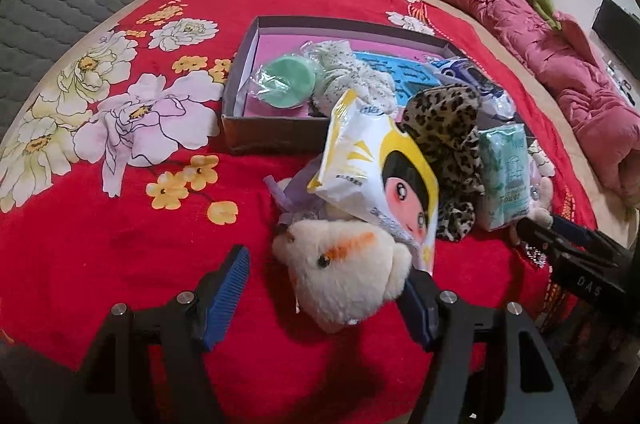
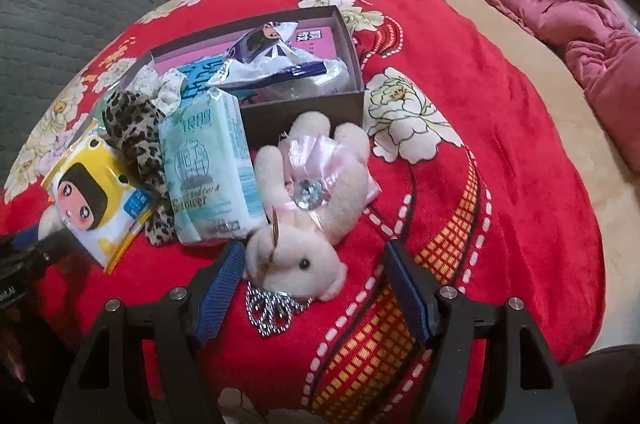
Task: Organize soft objects
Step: 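Lower the left gripper onto the white plush toy while the right approaches the pink bunny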
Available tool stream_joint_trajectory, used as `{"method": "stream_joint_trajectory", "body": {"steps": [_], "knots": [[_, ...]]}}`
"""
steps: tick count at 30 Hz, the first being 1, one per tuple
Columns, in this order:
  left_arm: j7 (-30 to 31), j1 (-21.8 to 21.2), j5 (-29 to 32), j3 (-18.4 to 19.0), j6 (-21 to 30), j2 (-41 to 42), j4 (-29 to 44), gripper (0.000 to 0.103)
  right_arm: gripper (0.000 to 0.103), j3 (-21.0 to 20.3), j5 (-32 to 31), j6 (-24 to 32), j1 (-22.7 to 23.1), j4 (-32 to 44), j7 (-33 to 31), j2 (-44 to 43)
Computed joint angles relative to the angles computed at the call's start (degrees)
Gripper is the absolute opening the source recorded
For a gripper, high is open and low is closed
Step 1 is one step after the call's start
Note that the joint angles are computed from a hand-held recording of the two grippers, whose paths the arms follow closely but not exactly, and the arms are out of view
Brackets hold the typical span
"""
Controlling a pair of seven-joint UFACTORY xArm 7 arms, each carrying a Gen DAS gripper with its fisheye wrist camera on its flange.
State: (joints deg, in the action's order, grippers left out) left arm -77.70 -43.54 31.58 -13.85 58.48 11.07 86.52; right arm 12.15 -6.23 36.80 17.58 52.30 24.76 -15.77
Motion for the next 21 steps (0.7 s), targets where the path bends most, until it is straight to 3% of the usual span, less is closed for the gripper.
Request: {"method": "stream_joint_trajectory", "body": {"steps": [17, 21], "knots": [[0.6, 1.0, 0.0, 1.4, -2.0, 1.7, -0.2, 0.069, 0.072, -0.1, -6.2, 0.5, 0.2, 4.2, 2.1, 6.4], [0.4, 1.3, -0.2, 1.3, -3.0, 1.0, -1.2, 0.064, 0.059, -1.0, -4.4, 0.1, 0.1, 3.4, 1.0, 5.4]]}}
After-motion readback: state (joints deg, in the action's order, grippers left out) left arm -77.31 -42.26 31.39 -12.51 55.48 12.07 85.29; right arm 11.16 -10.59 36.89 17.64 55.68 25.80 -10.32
